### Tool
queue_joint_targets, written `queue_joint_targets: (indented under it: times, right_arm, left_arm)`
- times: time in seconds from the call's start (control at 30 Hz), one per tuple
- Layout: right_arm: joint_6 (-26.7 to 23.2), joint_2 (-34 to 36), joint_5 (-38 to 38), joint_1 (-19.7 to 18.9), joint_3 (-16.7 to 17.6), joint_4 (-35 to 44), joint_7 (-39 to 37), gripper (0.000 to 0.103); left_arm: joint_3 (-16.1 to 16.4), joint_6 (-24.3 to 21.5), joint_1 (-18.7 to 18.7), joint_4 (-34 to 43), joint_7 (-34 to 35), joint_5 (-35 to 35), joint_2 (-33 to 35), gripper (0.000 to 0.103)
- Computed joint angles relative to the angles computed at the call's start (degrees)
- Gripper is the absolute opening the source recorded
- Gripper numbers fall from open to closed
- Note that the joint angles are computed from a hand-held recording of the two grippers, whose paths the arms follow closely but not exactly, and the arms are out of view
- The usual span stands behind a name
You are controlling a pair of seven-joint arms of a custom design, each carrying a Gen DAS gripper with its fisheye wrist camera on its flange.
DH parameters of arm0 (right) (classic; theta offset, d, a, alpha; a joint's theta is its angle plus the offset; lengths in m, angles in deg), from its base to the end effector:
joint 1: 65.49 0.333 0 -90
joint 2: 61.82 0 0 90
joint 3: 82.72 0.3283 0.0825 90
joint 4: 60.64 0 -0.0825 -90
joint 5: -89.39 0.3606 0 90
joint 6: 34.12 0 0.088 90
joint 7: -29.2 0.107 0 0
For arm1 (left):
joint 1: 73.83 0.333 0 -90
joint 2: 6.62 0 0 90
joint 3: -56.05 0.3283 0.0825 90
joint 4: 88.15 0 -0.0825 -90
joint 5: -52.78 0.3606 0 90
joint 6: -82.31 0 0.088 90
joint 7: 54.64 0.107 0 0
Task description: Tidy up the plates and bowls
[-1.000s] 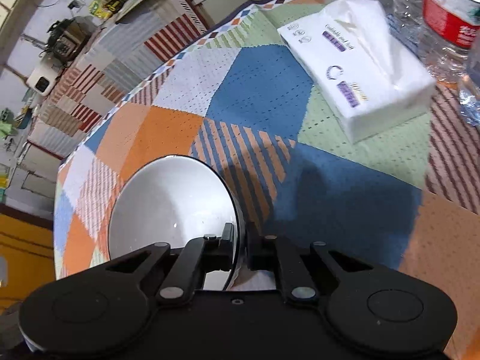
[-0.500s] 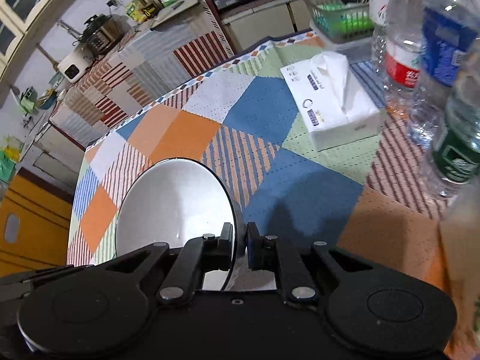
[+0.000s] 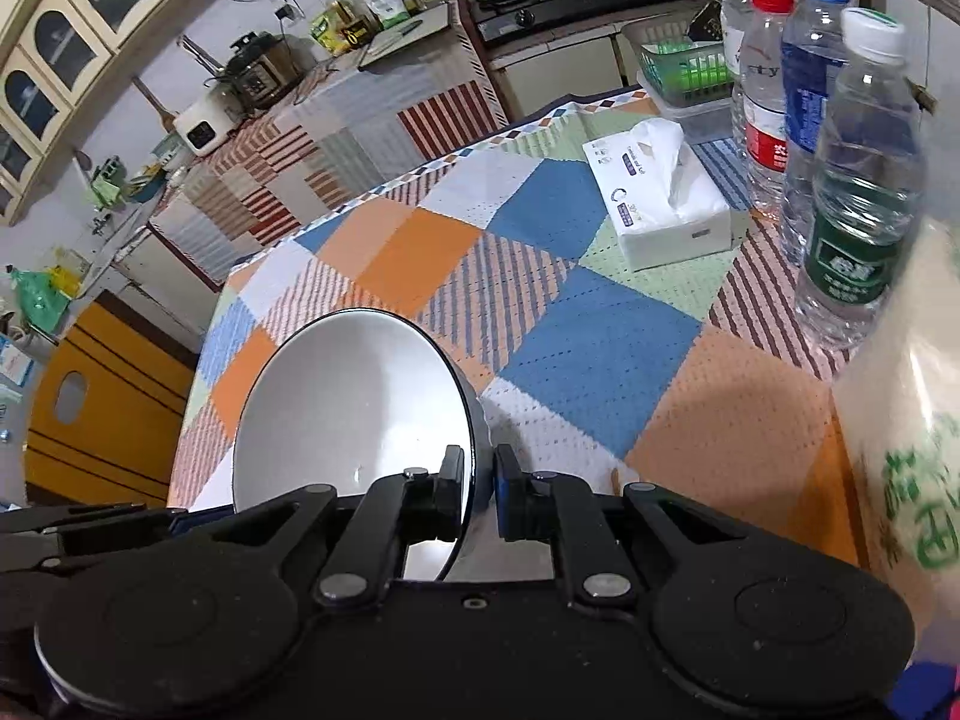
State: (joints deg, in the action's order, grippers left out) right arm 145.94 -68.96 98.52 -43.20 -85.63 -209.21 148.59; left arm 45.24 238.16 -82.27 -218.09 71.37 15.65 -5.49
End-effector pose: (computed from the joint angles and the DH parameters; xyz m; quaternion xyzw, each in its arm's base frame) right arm 0.4435 0.1409 0.4090 -0.5464 0.7695 -0.0886 0.3186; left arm 0.5123 -0.1552 0.4192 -0.5208 0.8068 -0.2747 0.0489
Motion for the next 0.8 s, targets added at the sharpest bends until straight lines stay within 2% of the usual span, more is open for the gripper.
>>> queue_joint_targets:
  times: [0.17, 0.33, 0.5, 0.63, 0.8]
  right_arm:
    - [-2.91, -5.36, -5.69, -3.55, 3.72, -2.90, 4.19, 0.015]
    - [-6.31, -10.74, -10.03, -4.74, 4.88, -5.76, 7.18, 0.015]
    - [-7.95, -14.30, -15.77, -8.32, 8.34, -8.52, 12.66, 0.015]
    - [-7.77, -13.86, -16.33, -6.83, 6.44, -9.50, 14.15, 0.015]
    - [-6.43, -11.93, -18.73, -8.35, 7.34, -9.97, 16.62, 0.015]
  left_arm:
    - [0.52, -2.27, -0.58, -3.39, 2.95, -4.65, -4.66, 0.013]
    - [1.36, -4.27, -1.73, -5.58, 5.36, -8.11, -7.18, 0.013]
    - [0.89, -4.21, -2.52, -7.10, 3.86, -7.36, -6.93, 0.013]
    - [0.56, -4.55, -2.69, -7.09, 1.04, -5.28, -5.14, 0.013]
    - [0.04, -4.20, -2.67, -6.54, -0.98, -4.09, -2.81, 0.013]
